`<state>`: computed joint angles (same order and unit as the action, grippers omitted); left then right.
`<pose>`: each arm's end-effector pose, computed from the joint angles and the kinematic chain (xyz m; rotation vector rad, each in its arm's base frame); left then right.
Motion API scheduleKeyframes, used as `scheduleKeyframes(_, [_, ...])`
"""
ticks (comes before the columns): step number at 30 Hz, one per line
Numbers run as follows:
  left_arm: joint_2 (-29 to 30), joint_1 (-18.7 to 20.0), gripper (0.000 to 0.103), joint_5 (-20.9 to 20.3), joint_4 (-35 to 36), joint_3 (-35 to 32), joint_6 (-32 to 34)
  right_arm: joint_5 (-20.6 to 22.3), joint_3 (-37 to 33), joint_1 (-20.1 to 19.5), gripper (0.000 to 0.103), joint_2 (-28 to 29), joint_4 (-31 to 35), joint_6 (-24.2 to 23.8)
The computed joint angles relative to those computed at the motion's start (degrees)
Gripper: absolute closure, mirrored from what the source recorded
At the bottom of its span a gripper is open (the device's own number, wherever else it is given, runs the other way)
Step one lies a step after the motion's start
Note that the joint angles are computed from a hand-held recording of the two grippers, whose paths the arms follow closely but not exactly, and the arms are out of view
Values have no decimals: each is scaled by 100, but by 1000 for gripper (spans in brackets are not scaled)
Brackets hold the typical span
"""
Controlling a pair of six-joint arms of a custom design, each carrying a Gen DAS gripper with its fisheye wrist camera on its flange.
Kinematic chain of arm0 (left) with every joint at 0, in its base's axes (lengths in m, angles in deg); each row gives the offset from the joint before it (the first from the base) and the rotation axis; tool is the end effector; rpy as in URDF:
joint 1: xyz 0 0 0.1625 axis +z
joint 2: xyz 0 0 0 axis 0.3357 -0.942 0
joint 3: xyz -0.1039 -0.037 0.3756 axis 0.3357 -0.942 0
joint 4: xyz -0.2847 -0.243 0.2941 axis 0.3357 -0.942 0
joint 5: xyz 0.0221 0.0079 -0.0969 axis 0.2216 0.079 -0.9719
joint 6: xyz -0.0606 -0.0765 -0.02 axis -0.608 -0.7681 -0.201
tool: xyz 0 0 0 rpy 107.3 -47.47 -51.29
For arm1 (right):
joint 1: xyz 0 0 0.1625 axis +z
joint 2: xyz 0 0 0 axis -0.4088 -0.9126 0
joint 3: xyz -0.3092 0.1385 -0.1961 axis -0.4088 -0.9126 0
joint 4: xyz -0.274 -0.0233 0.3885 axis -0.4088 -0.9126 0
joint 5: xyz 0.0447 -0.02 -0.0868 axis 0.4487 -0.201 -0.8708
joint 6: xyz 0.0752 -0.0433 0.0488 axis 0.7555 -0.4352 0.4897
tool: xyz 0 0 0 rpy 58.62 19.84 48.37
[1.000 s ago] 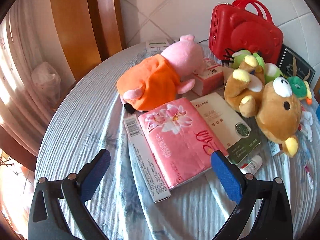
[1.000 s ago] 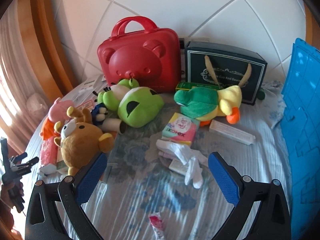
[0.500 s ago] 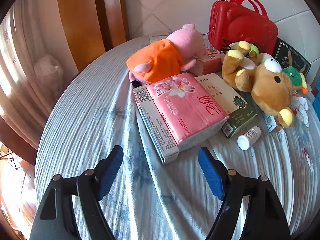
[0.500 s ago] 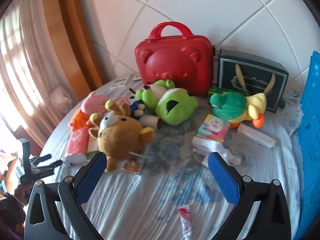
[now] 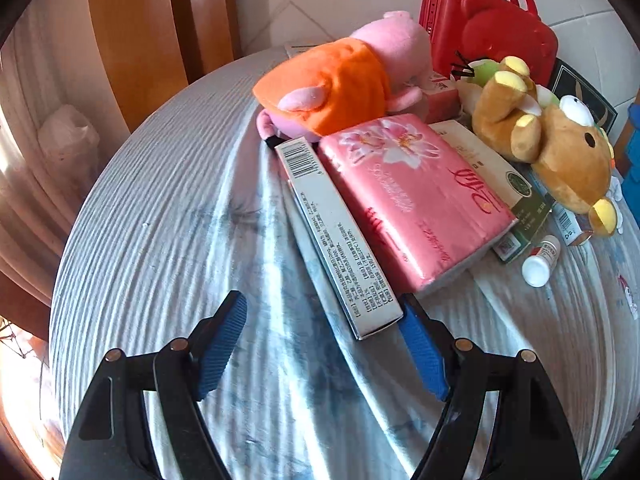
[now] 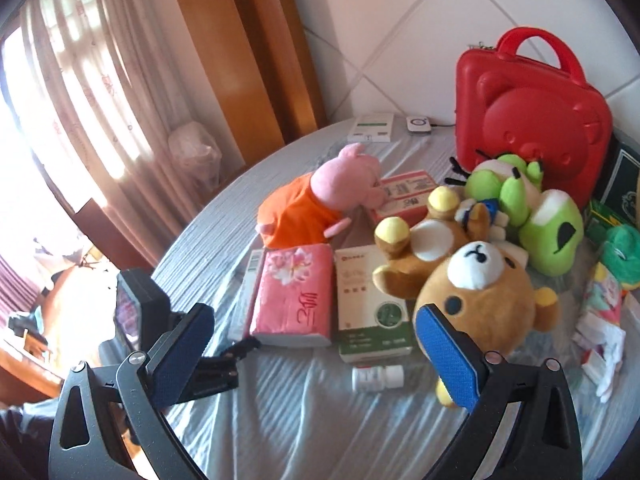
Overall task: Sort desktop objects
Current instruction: 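Grasp the long white medicine box with the left tool while the right tool grasps the pink tissue pack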
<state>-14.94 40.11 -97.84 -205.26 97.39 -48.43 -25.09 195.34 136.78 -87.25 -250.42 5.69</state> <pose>-0.0511 -0.5052 0.2192 0.2869 2.2921 -0.7174 0.3360 -0.5477 0.0948 0.9096 -2.5954 0.5669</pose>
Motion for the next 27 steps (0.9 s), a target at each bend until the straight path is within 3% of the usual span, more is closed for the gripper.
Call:
scheduleKeyframes(3, [-112,218,26,-81,-12,-148,236,-251,-385,67,0,545,101,275])
scheduleKeyframes(5, [-62,417,26,-392,49,-327,341,-365,-593,86,0,838,219,477])
scheduleKeyframes(11, [530,697,26,-957,-21,-865,461,-717,-1323,96,2,1704,643,661])
scheduleKeyframes(13, [717,679,24,-706,9,-948,529,-869,-1581,80,9,1938,888,688])
scheduleKeyframes(18, [587,728,24,-576,260,-934,382,-1243,-2024,58,18,2295,1484,756])
scheduleKeyframes(24, [554,852,24,-336,609,-1035,232,-1370,-2396,75,12,2546,1950,1152])
scheduleKeyframes(27, [638,844,24,-242,673,-1085,237,-1633,-2548,111,12,2709,2104,1285])
